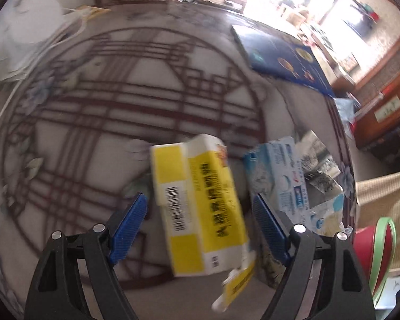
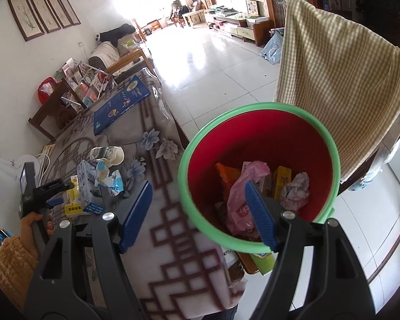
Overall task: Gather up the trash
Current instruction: 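Grasp the yellow medicine box with the left tool while the right tool grasps the toothpaste box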
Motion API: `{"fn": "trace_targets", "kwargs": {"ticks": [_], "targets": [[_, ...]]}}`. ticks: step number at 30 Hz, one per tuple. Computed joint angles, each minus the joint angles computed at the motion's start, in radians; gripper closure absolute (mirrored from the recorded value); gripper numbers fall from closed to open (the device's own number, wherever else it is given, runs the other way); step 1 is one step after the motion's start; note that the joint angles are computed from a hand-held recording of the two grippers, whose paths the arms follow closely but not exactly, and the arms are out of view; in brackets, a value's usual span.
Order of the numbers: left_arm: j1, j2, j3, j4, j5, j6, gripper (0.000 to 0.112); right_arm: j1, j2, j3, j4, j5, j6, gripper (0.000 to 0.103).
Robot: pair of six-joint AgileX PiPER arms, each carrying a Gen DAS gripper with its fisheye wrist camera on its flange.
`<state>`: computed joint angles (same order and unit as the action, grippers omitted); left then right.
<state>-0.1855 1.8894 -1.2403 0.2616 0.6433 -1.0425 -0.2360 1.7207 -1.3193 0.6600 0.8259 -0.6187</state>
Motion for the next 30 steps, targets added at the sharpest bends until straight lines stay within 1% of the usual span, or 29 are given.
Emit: {"fn": "trace_targets", "kwargs": {"ticks": [2,3,4,5,6,7,8,9,10,11,12,15,18,19,24,27,30], "targets": [[0.003,0.022,-0.026,-0.034,0.008,0.050,0.038,0.020,-0.023,0.023,-0.017,-0.017,0.029,0.033],[0.002,0.023,-0.025,-0.038,0.006,0.058,0.044,0.030,-0.030,0.031,-0.024,-0.026,0.042,0.033],[0.009,0.016,-0.013,-0.072,-0.011,0.104,0.050,0.042,-0.038,0.039,-0.032,-0.034,0.056,0.033],[0.018,-0.001,0.014,-0.117,-0.044,0.159,0.051,0.059,-0.049,0.049,-0.045,-0.045,0.076,0.033],[0.019,-0.014,0.031,-0.137,-0.059,0.186,0.053,0.075,-0.055,0.054,-0.056,-0.052,0.095,0.033],[0.021,-0.031,0.056,-0.154,-0.078,0.220,0.059,0.089,-0.059,0.059,-0.066,-0.059,0.110,0.033],[0.022,-0.052,0.082,-0.158,-0.091,0.240,0.093,0.117,-0.065,0.064,-0.083,-0.068,0.137,0.033],[0.027,-0.094,0.129,-0.190,-0.133,0.292,0.095,0.132,-0.066,0.068,-0.089,-0.073,0.147,0.033],[0.026,-0.131,0.158,-0.183,-0.136,0.305,0.098,0.164,-0.068,0.070,-0.102,-0.081,0.169,0.033],[0.020,-0.160,0.178,-0.153,-0.122,0.294,0.100,0.190,-0.071,0.075,-0.110,-0.088,0.185,0.033],[0.020,-0.191,0.207,-0.146,-0.124,0.309,0.100,0.223,-0.068,0.074,-0.122,-0.093,0.204,0.033],[0.038,-0.285,0.298,-0.177,-0.122,0.392,0.100,0.338,-0.048,0.057,-0.157,-0.108,0.265,0.033],[0.096,-0.367,0.381,-0.256,-0.122,0.510,0.100,0.454,-0.002,0.010,-0.197,-0.114,0.316,0.032],[0.123,-0.389,0.409,-0.288,-0.123,0.559,0.100,0.491,0.020,-0.013,-0.218,-0.112,0.336,0.028],[0.259,-0.486,0.529,-0.371,-0.106,0.744,0.099,0.676,0.184,-0.195,-0.338,-0.085,0.435,0.027],[0.345,-0.511,0.578,-0.436,-0.103,0.859,0.099,0.751,0.307,-0.352,-0.430,-0.032,0.498,0.027],[0.419,-0.523,0.611,-0.474,-0.104,0.945,0.099,0.794,0.403,-0.480,-0.475,0.021,0.539,0.027]]}}
